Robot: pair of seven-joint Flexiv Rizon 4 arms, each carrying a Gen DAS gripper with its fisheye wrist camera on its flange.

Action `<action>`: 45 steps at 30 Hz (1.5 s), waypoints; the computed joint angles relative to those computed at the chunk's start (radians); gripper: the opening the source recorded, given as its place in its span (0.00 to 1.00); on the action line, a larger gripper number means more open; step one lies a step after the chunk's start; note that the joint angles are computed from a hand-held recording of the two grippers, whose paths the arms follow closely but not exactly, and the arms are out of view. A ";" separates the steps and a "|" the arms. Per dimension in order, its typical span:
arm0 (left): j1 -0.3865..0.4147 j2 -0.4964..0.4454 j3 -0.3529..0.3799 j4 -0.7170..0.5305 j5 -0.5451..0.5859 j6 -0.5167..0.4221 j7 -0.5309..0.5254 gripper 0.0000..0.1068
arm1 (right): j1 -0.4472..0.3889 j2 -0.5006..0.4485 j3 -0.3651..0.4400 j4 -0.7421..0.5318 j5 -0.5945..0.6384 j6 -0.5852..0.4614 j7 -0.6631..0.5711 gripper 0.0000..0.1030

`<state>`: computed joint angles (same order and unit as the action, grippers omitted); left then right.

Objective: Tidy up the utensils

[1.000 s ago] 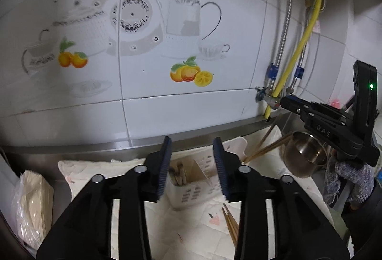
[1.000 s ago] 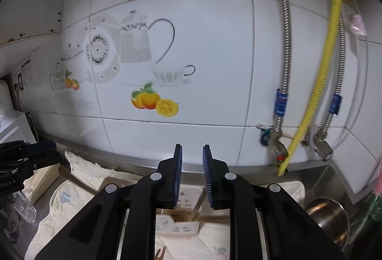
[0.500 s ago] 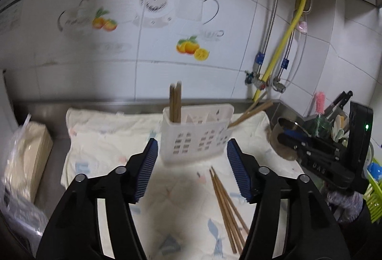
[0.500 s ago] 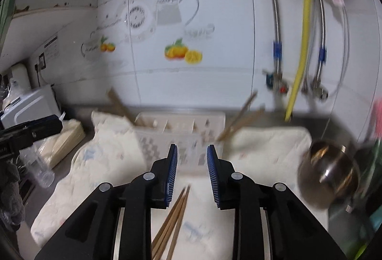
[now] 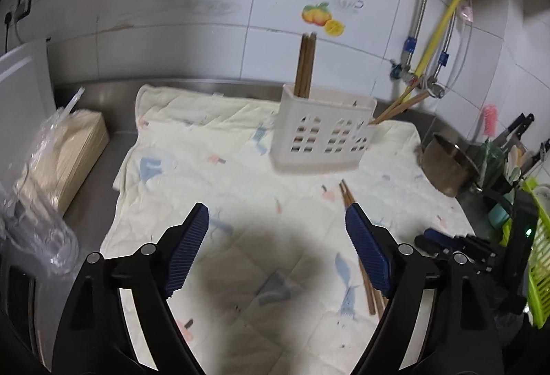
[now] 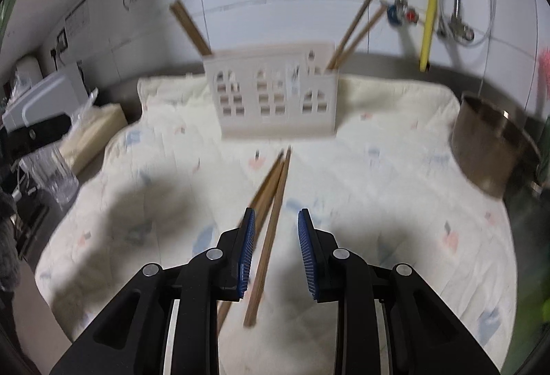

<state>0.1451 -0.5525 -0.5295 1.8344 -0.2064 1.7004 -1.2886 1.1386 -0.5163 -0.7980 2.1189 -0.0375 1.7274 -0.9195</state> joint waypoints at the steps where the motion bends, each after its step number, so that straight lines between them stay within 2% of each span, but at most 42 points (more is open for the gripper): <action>1: -0.003 0.003 0.009 0.009 -0.002 0.003 -0.005 0.77 | -0.021 0.000 0.033 0.001 0.002 -0.002 0.003 0.25; 3: -0.019 0.008 0.038 0.019 -0.005 0.003 -0.017 0.77 | -0.062 0.000 0.088 0.000 0.002 -0.002 0.014 0.25; 5: -0.011 0.009 0.033 0.030 -0.005 0.003 -0.022 0.77 | -0.094 -0.006 0.132 -0.003 0.000 -0.005 0.030 0.24; 10: -0.011 0.010 0.045 0.046 -0.010 -0.002 -0.036 0.77 | -0.145 -0.018 0.192 -0.022 -0.021 -0.015 0.063 0.19; 22: -0.004 0.005 0.049 0.066 -0.013 -0.014 -0.049 0.77 | -0.231 -0.040 0.267 -0.063 -0.109 -0.065 0.162 0.11; 30: 0.008 -0.001 0.033 0.070 -0.015 -0.013 -0.046 0.77 | -0.237 -0.044 0.258 -0.069 -0.176 -0.091 0.221 0.09; 34: 0.008 -0.006 0.026 0.074 -0.015 -0.017 -0.046 0.77 | -0.195 -0.052 0.206 -0.059 -0.209 -0.097 0.249 0.08; 40: -0.007 -0.020 0.013 0.074 -0.016 -0.047 -0.027 0.76 | -0.180 -0.051 0.184 -0.042 -0.192 -0.066 0.264 0.07; 45: -0.047 -0.038 0.013 0.062 -0.033 -0.085 0.002 0.75 | -0.121 -0.042 0.119 -0.003 -0.141 -0.028 0.239 0.06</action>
